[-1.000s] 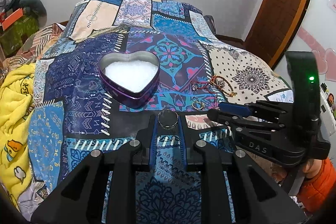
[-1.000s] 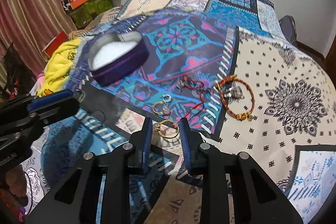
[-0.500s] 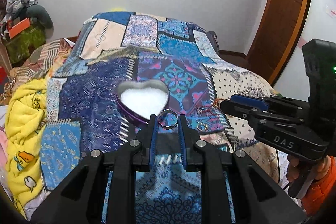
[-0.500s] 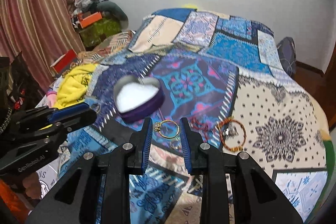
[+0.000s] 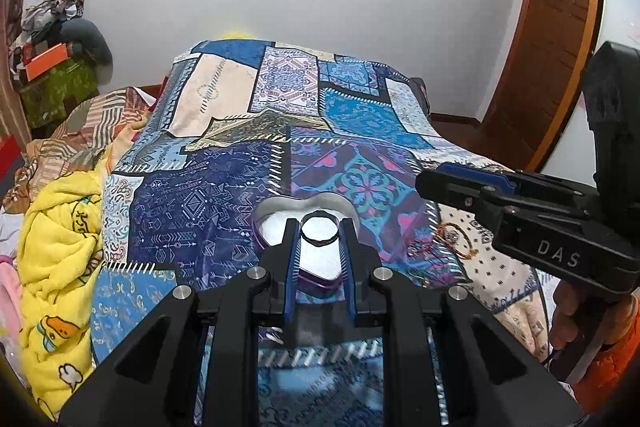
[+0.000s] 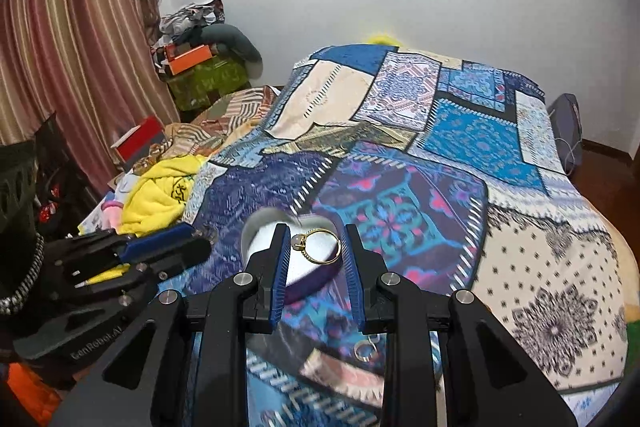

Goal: Organize jewelry
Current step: 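Carry both rings over the heart tin and open both grippers inside it, then lift both grippers out of the tin toward the remaining jewelry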

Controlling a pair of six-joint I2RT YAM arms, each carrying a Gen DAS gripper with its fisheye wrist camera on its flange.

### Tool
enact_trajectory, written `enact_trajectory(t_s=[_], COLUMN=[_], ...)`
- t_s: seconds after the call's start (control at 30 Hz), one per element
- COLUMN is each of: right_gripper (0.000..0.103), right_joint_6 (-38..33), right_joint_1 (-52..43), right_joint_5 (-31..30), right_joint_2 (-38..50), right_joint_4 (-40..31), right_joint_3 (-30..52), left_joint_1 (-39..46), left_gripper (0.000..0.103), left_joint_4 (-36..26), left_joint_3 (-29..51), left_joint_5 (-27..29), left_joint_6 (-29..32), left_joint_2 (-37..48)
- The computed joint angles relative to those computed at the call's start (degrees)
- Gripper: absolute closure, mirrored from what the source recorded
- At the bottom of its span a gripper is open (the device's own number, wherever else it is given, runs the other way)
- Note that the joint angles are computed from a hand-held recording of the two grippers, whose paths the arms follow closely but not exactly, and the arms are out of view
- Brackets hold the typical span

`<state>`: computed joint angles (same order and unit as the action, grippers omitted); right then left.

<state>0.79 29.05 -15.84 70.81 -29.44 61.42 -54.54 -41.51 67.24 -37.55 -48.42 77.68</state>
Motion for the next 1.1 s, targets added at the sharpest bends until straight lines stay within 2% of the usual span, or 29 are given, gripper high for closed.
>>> enact_trajectory(t_s=[0.3, 0.67, 0.87, 1.1], right_gripper=[0.079, 0.079, 0.079, 0.079], right_joint_6=[-1.0, -2.95, -3.69, -4.52], right_joint_1=[1.55, 1.5, 1.64, 2.29], right_joint_5=[-1.11, -2.83, -2.81, -2.03], right_joint_2=[9.24, 16.18, 17.26, 17.61], right_joint_4=[1.31, -0.02, -1.0, -1.87], right_joint_3=[3.79, 6.08, 6.82, 7.62], left_joint_1=[7.66, 14.23, 14.52, 13.06], left_gripper=[0.085, 0.085, 0.085, 0.085], left_joint_4=[6.31, 10.87, 11.29, 8.96], left_joint_3=[-3.22, -5.52, -5.53, -4.87], left_joint_5=[6.43, 13.85, 14.14, 10.99], left_joint_6=[7.24, 12.16, 12.85, 11.33], left_joint_2=[1.23, 3.85, 4.01, 2.78])
